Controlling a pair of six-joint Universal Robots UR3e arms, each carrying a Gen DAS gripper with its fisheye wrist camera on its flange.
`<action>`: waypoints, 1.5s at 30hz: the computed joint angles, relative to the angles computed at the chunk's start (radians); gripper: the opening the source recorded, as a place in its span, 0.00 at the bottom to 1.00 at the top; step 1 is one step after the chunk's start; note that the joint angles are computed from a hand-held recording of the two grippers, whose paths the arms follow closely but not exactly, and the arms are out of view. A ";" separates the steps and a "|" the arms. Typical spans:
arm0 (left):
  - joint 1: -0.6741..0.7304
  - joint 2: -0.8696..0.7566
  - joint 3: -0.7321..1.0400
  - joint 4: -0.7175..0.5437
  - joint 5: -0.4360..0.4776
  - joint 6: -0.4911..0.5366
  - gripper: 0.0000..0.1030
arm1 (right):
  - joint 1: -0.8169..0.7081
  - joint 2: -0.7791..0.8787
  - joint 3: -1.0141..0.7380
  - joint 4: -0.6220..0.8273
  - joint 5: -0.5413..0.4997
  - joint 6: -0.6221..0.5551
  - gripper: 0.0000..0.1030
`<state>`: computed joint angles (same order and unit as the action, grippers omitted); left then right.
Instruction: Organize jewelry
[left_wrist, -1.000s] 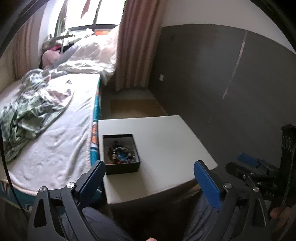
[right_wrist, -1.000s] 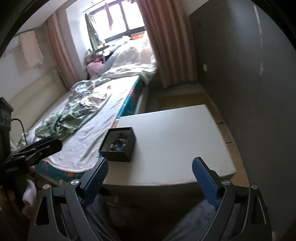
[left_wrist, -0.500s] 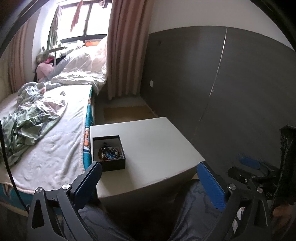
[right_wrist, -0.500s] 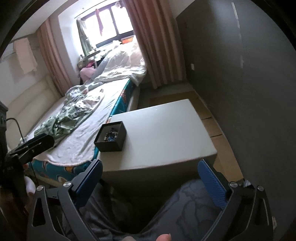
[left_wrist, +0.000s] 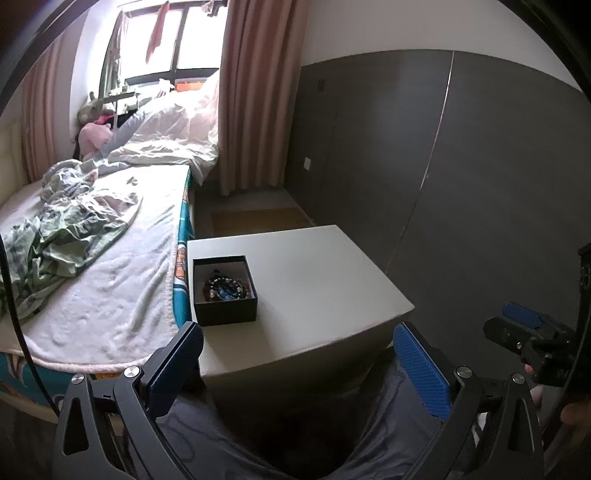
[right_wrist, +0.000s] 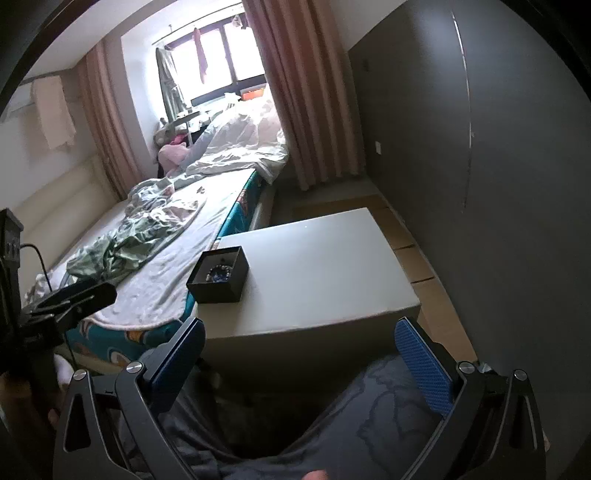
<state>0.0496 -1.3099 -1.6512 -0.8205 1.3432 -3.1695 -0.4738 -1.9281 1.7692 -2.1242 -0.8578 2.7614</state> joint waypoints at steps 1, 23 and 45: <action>0.002 0.001 -0.001 -0.001 -0.001 0.001 1.00 | 0.004 -0.002 0.005 -0.003 0.001 0.001 1.00; -0.002 0.021 -0.017 0.006 0.014 0.008 1.00 | -0.033 -0.036 0.029 0.030 0.033 -0.022 1.00; -0.002 0.034 -0.029 0.010 0.023 -0.004 1.00 | -0.065 -0.062 0.051 0.042 0.051 -0.044 1.00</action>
<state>0.0472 -1.2760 -1.6802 -0.8108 1.3659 -3.1739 -0.5385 -1.9900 1.8201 -2.0823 -0.8072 2.7170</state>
